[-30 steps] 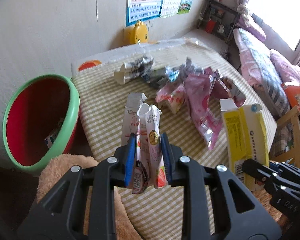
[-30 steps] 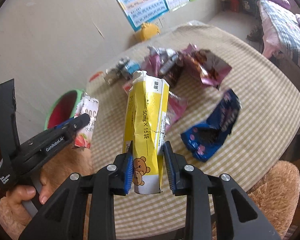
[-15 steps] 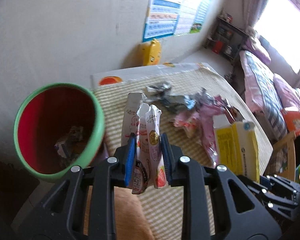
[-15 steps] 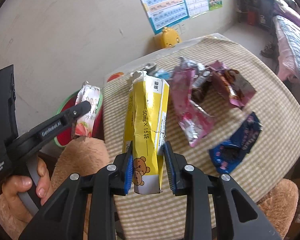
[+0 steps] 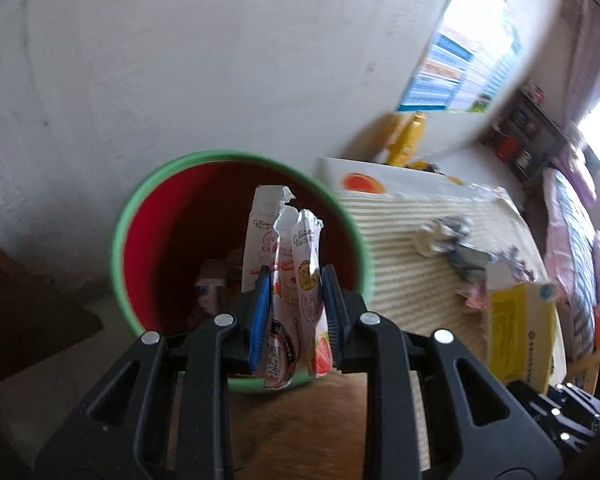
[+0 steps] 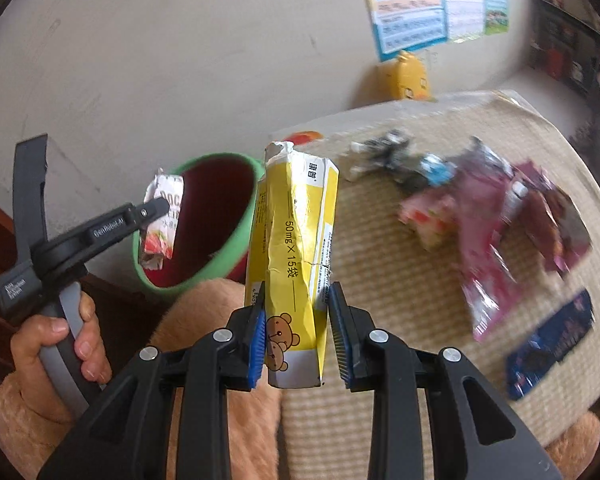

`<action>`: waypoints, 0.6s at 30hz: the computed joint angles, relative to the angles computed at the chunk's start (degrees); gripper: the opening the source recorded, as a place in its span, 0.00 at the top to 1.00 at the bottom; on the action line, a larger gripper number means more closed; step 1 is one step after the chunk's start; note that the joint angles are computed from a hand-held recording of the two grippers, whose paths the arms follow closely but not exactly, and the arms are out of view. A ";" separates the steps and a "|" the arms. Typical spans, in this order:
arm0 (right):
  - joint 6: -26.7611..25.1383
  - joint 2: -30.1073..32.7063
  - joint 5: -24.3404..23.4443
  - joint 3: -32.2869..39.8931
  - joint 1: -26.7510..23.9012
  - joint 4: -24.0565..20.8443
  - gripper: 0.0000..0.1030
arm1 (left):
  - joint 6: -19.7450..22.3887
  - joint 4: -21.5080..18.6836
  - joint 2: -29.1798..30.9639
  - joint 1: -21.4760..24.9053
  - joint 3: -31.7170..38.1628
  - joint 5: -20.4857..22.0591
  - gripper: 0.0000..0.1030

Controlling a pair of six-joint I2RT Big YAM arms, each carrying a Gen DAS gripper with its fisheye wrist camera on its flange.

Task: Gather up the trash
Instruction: 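Carry the tubes and yellow box over the green bucket and open both grippers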

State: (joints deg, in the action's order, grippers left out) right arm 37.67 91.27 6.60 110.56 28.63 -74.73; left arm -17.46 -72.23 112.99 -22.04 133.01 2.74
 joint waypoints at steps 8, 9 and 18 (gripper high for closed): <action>-4.39 13.08 -4.57 16.95 0.25 -1.89 0.73 | -2.43 -0.90 1.63 4.27 1.33 -0.88 0.76; -4.41 14.47 -4.96 18.96 0.30 -1.79 0.72 | -2.59 -0.85 1.52 4.54 1.13 -1.09 0.75; -6.16 17.73 -4.42 25.14 0.79 -0.34 0.44 | -4.41 -1.10 0.55 5.65 -0.48 -1.94 0.48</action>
